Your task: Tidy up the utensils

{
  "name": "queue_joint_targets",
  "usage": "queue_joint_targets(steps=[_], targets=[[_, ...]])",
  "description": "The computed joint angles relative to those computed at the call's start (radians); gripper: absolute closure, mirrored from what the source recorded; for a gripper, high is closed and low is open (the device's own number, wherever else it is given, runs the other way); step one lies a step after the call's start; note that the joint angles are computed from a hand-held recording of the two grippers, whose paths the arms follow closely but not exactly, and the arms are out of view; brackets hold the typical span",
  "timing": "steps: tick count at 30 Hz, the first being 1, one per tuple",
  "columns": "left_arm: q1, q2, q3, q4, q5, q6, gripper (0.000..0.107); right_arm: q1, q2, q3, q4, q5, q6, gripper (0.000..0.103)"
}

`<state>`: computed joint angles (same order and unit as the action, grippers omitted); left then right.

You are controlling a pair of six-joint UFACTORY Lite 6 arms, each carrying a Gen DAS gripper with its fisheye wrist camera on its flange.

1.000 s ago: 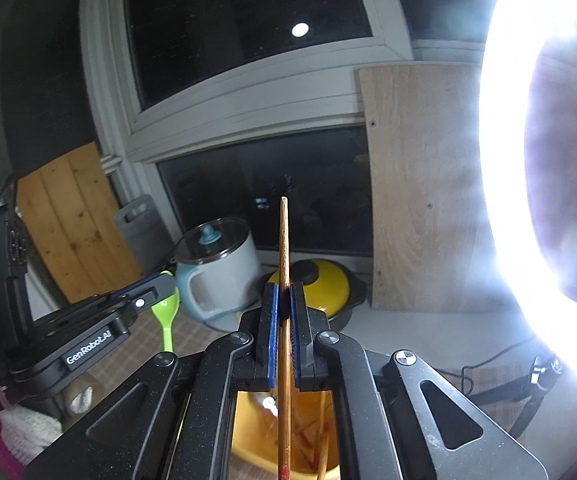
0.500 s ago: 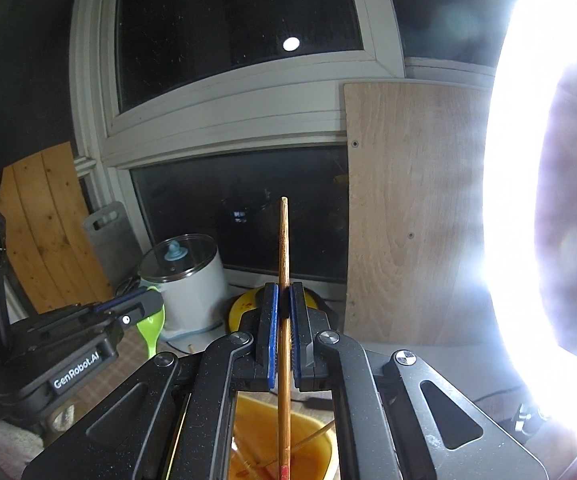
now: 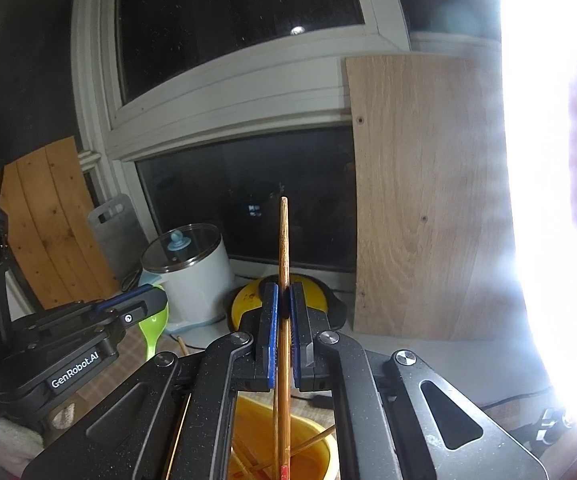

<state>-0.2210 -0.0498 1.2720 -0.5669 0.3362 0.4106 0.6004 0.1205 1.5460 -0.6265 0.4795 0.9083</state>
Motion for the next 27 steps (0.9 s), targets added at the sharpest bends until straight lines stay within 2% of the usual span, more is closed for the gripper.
queue_joint_targets(steps=[5, 12, 19, 27], targets=[[0.003, -0.009, -0.001, -0.026, -0.006, 0.015, 0.105, -0.005, -0.014, -0.001, 0.034, 0.005, -0.043, 0.099], [-0.019, 0.007, 0.007, 0.063, -0.042, -0.068, 0.105, -0.021, -0.017, -0.001, 0.090, -0.004, -0.113, 0.099], [-0.068, 0.020, -0.014, 0.345, -0.130, -0.310, 0.105, -0.053, -0.009, -0.025, 0.201, -0.035, -0.202, 0.099], [-0.069, -0.019, -0.065, 0.266, -0.124, -0.207, 0.105, -0.064, -0.055, -0.068, 0.277, -0.033, -0.263, 0.099]])
